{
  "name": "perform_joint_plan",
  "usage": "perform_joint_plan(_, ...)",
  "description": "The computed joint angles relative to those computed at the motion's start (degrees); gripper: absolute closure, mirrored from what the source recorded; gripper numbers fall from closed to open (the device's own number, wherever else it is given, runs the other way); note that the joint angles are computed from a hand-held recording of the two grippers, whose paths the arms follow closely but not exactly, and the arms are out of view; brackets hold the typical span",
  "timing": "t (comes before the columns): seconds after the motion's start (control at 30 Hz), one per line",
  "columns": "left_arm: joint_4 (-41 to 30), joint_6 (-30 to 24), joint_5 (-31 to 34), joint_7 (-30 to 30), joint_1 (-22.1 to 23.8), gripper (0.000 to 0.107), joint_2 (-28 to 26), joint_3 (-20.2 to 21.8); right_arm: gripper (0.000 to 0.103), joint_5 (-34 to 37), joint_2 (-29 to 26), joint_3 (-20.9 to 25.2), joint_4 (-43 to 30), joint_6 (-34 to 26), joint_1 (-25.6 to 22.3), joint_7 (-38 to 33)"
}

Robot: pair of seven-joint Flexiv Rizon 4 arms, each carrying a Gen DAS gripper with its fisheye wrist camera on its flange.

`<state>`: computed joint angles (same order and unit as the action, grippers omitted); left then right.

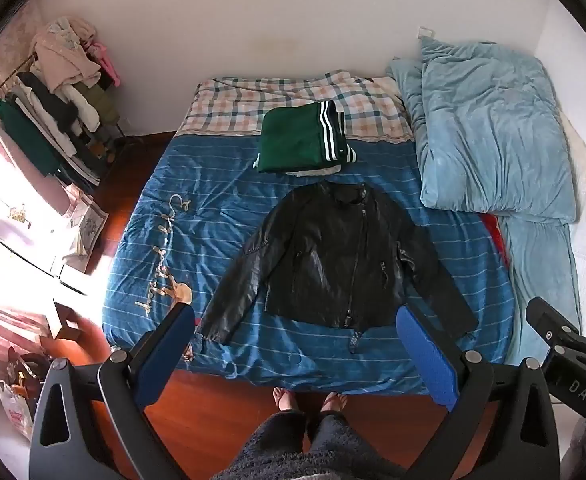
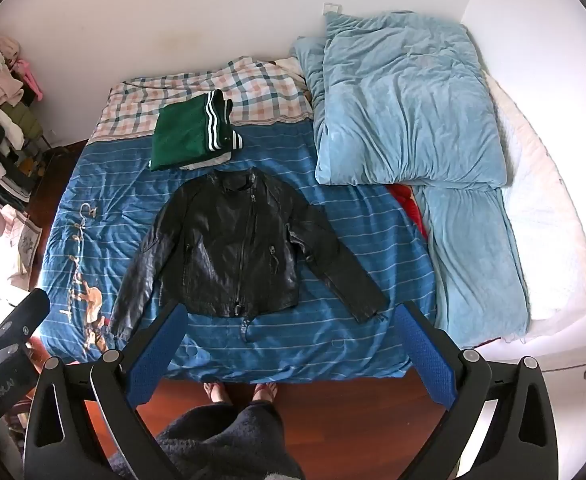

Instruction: Fold large clothes

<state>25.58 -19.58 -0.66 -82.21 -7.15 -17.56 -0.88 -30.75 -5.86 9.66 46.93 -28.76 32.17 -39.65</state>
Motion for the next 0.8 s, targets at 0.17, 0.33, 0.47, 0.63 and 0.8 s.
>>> perform_joint_plan(0.17, -0.44, -0.49, -0.32, -0.25, 0.14, 0.004, -0.22, -0.04, 0.0, -0.84, -0.6, -0.34, -0.58, -0.46, 0.39, -0.79)
perform_joint_plan(0.33, -0.1, -0.28, -0.21, -0.12, 0.04, 0.004, -0.03, 0.02, 0.0, -0.27, -0.91, -0.6, -1.13, -0.45, 0.27, -0.85)
perform_joint_plan(0.47, -0.7, -0.67, -0.23, -0.25, 0.16, 0.004, -0.35, -0.11, 0.0, -0.04, -1.15, -0.82, -1.28, -0.26, 0.14, -1.06)
perform_joint_plan(0.63, -0.93, -0.84, -0.16, -0.21, 0.04, 0.004, -0.44, 0.03, 0.0, -0.18, -1.71, -1.09, -1.98, -0.36, 0.28, -1.24)
perform_joint_plan(0.8, -0.92, -0.85, -0.16, -0.31, 0.01, 0.004, -0.43, 0.08, 0.0, 0.01, -1.96, -1.38, -2.26, -0.45, 0.39, -1.23)
